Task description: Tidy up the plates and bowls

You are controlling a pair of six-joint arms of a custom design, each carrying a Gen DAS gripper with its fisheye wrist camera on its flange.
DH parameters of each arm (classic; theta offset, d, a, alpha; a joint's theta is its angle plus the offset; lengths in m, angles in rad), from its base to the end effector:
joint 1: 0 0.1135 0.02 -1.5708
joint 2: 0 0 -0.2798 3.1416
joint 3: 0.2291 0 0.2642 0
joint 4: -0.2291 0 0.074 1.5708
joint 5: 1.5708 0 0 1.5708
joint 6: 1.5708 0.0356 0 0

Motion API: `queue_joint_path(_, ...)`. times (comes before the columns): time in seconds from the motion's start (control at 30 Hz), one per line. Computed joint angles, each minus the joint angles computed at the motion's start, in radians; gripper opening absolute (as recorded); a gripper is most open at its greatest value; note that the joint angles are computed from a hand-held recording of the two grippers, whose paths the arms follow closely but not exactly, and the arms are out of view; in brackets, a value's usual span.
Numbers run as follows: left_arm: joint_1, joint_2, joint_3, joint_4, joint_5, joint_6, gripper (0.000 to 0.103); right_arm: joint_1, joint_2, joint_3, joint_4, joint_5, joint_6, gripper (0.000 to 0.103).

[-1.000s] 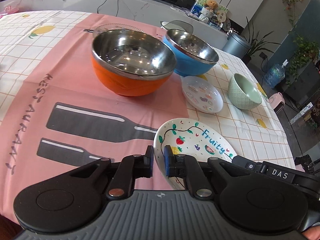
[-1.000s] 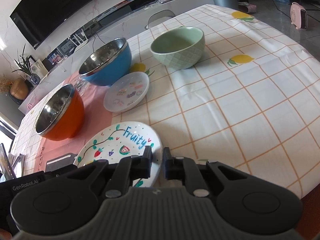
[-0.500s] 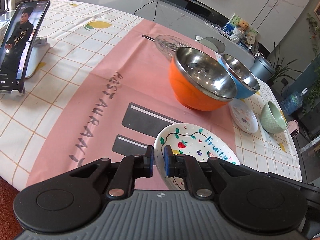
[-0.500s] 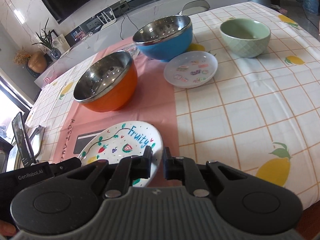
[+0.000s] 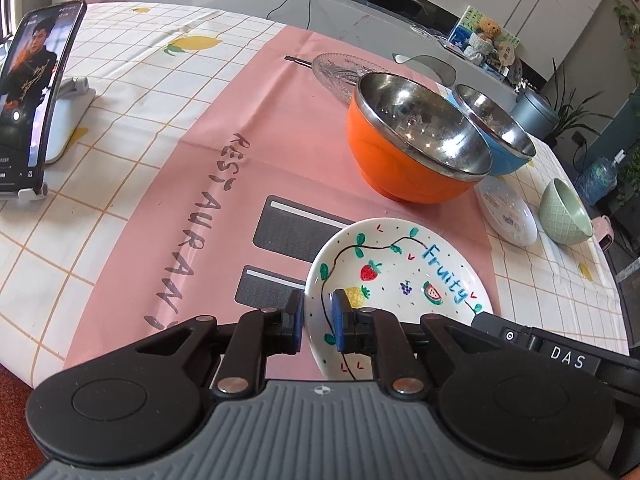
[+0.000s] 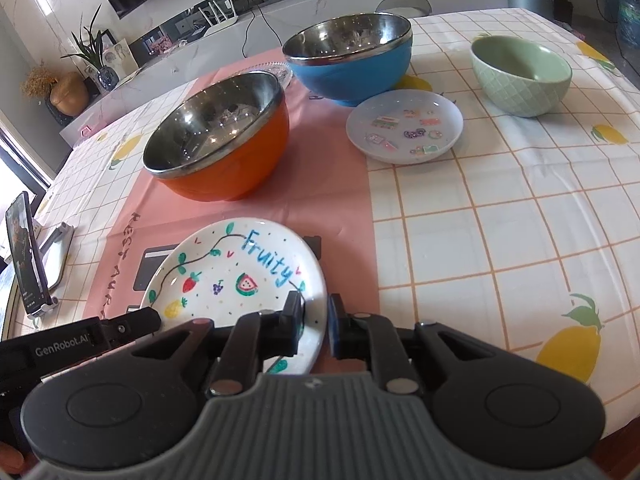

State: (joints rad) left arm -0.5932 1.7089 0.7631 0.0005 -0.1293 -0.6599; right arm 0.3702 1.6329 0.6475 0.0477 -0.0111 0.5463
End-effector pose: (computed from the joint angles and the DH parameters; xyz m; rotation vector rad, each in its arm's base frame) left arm 0.2693 -0.1760 0.1285 -0.1378 2.5366 -0.3484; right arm 0.2743 0.1069 0.1231 0.2198 2.5426 0.3825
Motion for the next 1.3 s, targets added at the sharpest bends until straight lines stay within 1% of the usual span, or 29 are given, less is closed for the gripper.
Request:
queue_joint_path(0.13,0.021,-0.002,-0.017,0.026,0.039,0.000,0.018,0.000,0.003,0.004,-0.002,-0.004,0.002,0.015)
queue_joint_path(0.27,0.015,-0.004,-0.016,0.023,0.033,0.029,0.019,0.001,0.006,0.007,-0.004,-0.003,-0.003,0.015)
queue_joint_path(0.37,0.028,-0.014,-0.026,0.030,0.047,0.018,0.020,0.002,0.006,0.017,-0.019,-0.010,-0.019,0.020)
queue_joint_path(0.43,0.041,-0.032,-0.033,0.029,0.045,0.030,0.021,0.000,-0.006,0.016,-0.020,-0.014,-0.027,0.030)
queue_joint_path(0.57,0.081,-0.082,-0.021,0.011,0.027,0.064,0.027,-0.012,-0.043,0.031,-0.035,0.010,-0.074,0.035)
queue_joint_path(0.67,0.117,-0.112,0.009,-0.002,0.017,0.102,0.028,-0.042,-0.060,0.069,-0.054,0.009,-0.108,0.041)
queue_joint_path(0.73,0.141,-0.122,0.039,-0.011,0.026,0.127,0.028,-0.064,-0.064,0.100,-0.064,0.004,-0.131,0.045)
queue_joint_path(0.87,0.182,-0.101,0.122,-0.038,0.044,0.168,0.029,-0.110,-0.038,0.187,-0.084,-0.016,-0.179,0.051)
queue_joint_path(0.93,0.198,-0.075,0.175,-0.055,0.054,0.185,0.030,-0.129,-0.008,0.239,-0.097,-0.029,-0.194,0.052)
queue_joint_path(1.03,0.234,-0.026,0.253,-0.074,0.097,0.187,0.030,-0.150,0.049,0.327,-0.108,-0.047,-0.208,0.055)
queue_joint_path(1.13,0.264,0.032,0.333,-0.089,0.147,0.184,0.034,-0.164,0.121,0.435,-0.130,-0.072,-0.219,0.059)
queue_joint_path(1.23,0.293,0.113,0.432,-0.114,0.195,0.174,0.035,-0.168,0.218,0.582,-0.172,-0.103,-0.241,0.060)
queue_joint_path(1.3,0.305,0.173,0.505,-0.136,0.212,0.162,0.035,-0.165,0.305,0.715,-0.221,-0.124,-0.261,0.060)
